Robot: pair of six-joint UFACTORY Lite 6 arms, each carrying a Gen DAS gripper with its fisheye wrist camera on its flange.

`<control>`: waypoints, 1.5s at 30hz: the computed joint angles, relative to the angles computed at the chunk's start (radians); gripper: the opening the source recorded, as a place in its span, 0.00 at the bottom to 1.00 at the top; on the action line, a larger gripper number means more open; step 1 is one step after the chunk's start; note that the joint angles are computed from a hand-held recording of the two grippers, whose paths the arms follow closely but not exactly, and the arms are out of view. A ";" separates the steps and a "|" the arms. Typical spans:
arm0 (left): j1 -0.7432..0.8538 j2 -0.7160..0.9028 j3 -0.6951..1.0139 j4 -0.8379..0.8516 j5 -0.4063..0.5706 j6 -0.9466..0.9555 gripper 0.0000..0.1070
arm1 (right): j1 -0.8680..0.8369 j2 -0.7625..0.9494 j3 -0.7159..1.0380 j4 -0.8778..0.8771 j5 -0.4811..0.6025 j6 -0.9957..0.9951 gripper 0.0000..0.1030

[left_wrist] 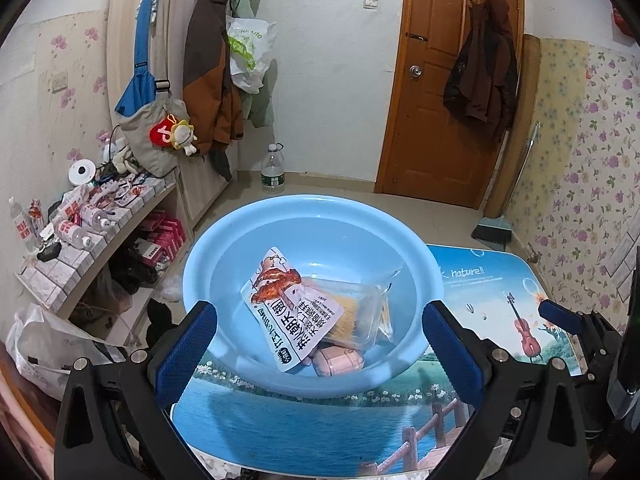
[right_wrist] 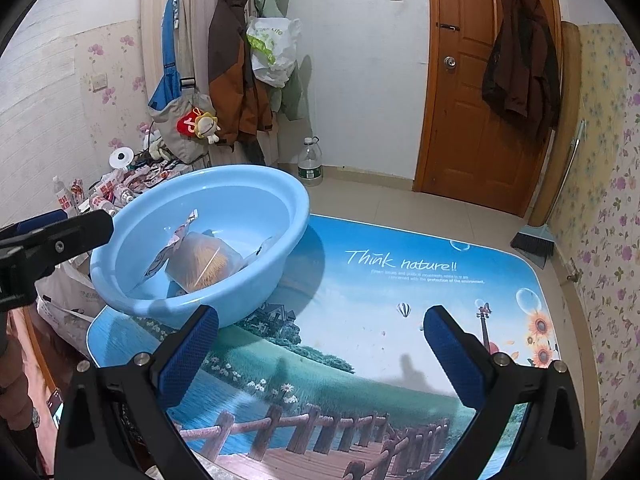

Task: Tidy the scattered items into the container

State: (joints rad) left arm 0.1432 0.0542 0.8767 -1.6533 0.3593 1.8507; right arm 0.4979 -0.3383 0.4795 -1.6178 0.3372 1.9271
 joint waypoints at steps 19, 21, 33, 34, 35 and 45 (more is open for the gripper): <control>0.006 0.002 0.007 0.015 -0.007 -0.018 0.96 | 0.004 0.006 -0.003 -0.006 0.005 0.005 1.00; 0.003 -0.001 0.003 0.008 -0.011 -0.009 0.96 | 0.007 0.008 -0.004 -0.010 0.010 0.010 1.00; -0.050 -0.032 -0.029 -0.041 -0.049 0.040 0.96 | -0.007 -0.024 -0.025 -0.013 0.010 0.030 1.00; -0.059 -0.036 -0.031 -0.043 -0.056 0.040 0.96 | -0.008 -0.030 -0.029 -0.010 0.012 0.028 1.00; -0.067 -0.039 -0.033 -0.047 -0.061 0.042 0.96 | -0.012 -0.039 -0.035 -0.005 0.012 0.024 1.00; -0.219 -0.079 -0.075 -0.143 -0.159 0.093 0.96 | -0.161 -0.243 -0.161 0.173 -0.050 -0.177 1.00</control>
